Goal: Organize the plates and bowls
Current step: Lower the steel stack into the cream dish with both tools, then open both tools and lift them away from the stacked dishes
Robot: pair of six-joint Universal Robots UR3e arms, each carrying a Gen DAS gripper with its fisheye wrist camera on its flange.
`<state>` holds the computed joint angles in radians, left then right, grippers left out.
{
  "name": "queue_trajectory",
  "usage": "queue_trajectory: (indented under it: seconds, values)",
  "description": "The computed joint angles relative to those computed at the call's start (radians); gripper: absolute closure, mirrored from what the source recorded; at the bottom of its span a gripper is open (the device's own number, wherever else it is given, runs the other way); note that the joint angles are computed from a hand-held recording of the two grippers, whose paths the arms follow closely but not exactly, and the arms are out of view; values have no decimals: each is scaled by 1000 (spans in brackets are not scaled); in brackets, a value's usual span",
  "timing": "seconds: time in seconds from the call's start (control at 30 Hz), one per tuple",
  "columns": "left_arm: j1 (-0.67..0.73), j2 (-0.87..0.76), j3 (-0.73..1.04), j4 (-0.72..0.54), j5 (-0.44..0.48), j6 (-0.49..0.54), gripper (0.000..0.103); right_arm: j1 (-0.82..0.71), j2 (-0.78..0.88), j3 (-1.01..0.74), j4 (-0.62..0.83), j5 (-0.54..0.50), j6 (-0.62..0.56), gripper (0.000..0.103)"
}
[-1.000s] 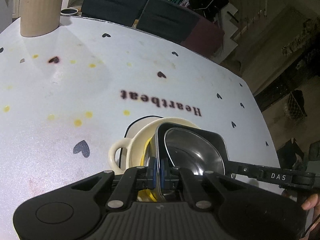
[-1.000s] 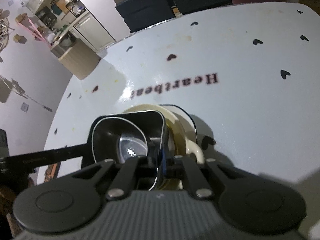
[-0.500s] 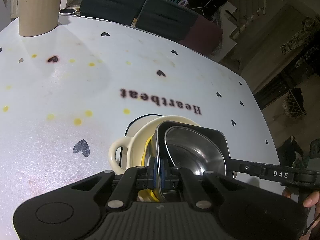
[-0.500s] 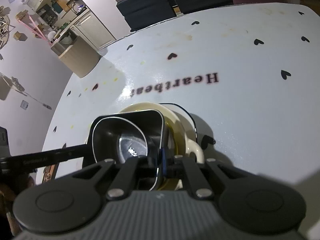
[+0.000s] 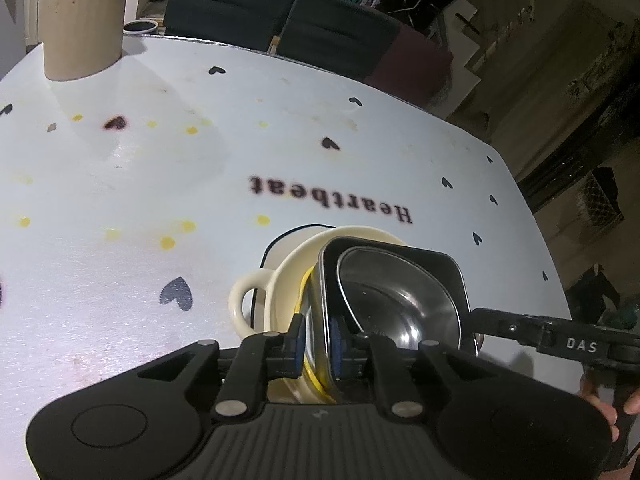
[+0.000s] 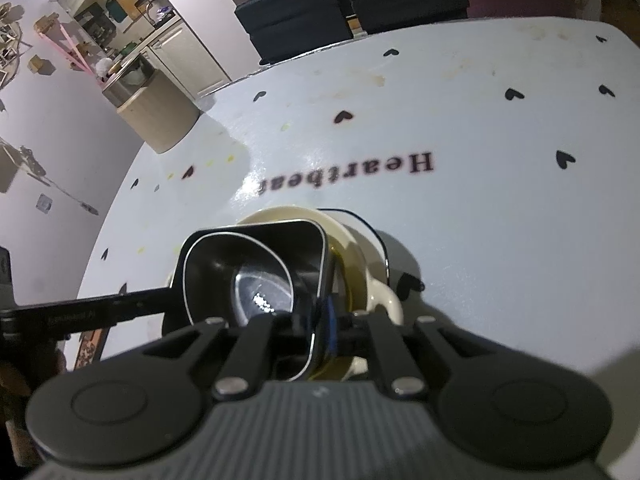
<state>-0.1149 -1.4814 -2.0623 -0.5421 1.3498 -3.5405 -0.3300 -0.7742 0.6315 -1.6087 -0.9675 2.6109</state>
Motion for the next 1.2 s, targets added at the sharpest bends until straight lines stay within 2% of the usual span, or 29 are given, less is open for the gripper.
queue_trajectory:
  seconds: [0.03, 0.17, 0.23, 0.37, 0.47, 0.53, 0.63, 0.73, 0.9, 1.03, 1.2]
  values:
    - [-3, 6, 1, -5, 8, -3, 81, -1, -11, 18, -12, 2, -3, 86]
    - [-13, 37, 1, -28, 34, -14, 77, -10, -56, 86, -64, 10, -19, 74]
    - [-19, 55, 1, -39, 50, -21, 64, -16, -78, 121, -93, 14, -20, 70]
    - [-33, 89, 7, -55, 80, -34, 56, -33, -129, 195, -154, 33, -19, 55]
    - [-54, 114, 15, -62, 113, -45, 40, -44, -170, 254, -204, 47, -17, 49]
    - [-73, 128, 26, -69, 145, -53, 26, -51, -200, 298, -237, 60, -18, 47]
    - [-107, 147, 47, -83, 195, -68, 19, -61, -250, 371, -302, 81, -15, 37]
    - [-139, 170, 63, -88, 234, -81, 9, -70, -302, 454, -395, 91, 1, 35]
    - [-231, 183, 104, -69, 360, -95, 0, -94, -365, 543, -476, 141, 16, 14]
    - [-293, 184, 120, -35, 444, -106, 0, -124, -420, 629, -549, 200, 41, 0]
    - [-387, 166, 119, 24, 563, -114, 0, -167, -492, 771, -703, 242, 65, 0]
